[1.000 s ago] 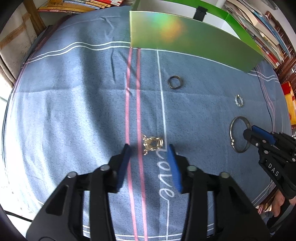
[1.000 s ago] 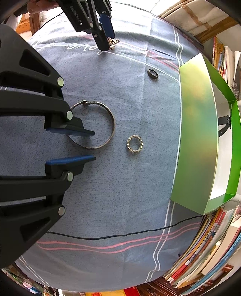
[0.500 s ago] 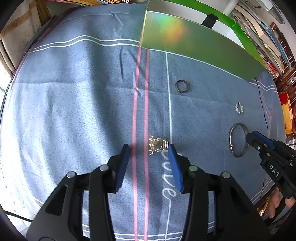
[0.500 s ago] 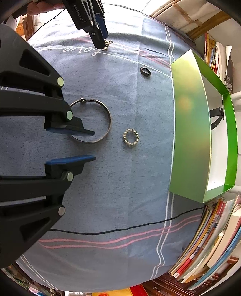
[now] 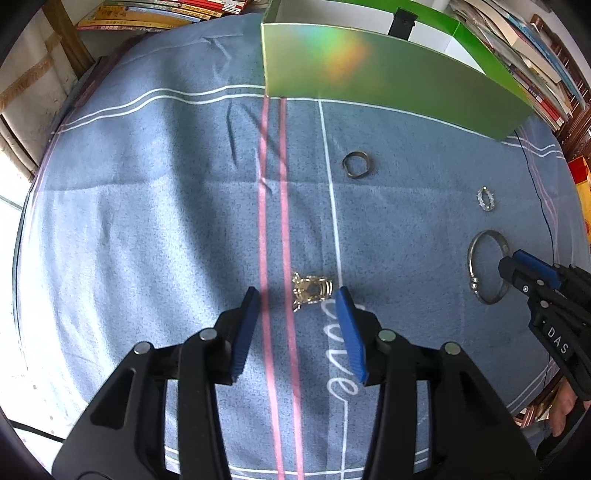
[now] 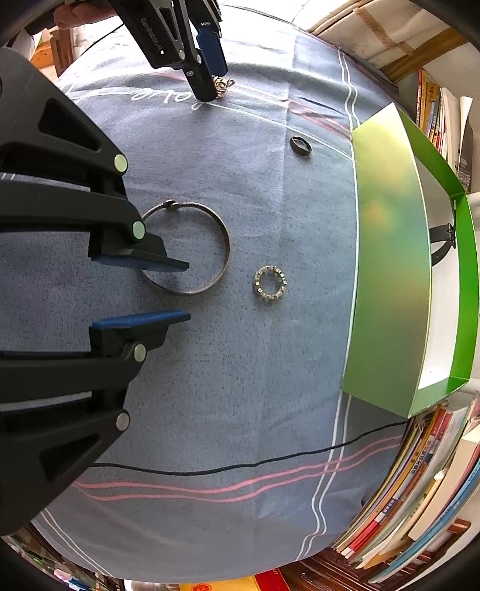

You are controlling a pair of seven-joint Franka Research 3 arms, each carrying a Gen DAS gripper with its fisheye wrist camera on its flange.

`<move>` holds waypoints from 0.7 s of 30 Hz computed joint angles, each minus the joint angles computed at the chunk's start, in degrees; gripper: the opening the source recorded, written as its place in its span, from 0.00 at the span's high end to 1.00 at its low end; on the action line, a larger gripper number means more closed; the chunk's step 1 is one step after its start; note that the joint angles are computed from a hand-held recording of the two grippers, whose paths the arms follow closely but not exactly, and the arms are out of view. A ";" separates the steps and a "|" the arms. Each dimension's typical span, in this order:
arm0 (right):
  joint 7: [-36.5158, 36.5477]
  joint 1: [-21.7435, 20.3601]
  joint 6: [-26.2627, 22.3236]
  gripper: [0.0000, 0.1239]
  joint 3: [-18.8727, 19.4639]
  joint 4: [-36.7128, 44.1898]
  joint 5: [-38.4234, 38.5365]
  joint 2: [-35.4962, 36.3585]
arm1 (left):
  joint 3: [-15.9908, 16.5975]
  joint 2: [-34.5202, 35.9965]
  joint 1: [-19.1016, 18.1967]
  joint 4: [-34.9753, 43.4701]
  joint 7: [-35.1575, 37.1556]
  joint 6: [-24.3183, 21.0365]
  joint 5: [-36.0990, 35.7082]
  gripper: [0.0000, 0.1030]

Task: Organize jewelry
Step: 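Close the left gripper on the gold charm while the right gripper closes on the silver bangle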

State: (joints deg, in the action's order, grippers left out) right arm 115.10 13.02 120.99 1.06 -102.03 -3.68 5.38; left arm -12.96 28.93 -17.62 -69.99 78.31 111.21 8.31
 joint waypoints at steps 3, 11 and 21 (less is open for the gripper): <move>0.18 0.20 -0.34 0.83 0.05 0.70 -0.26 0.80 | 0.07 -0.01 -0.13 0.01 -0.33 -0.04 0.14 0.58; 0.41 0.70 -0.69 0.83 -0.13 2.25 -0.69 2.46 | 0.16 1.65 -1.32 2.21 -1.43 -1.12 1.05 0.57; -0.26 0.67 2.47 0.96 -0.13 -0.21 0.40 1.33 | -0.05 3.21 -1.06 4.47 -0.62 -0.96 0.08 0.80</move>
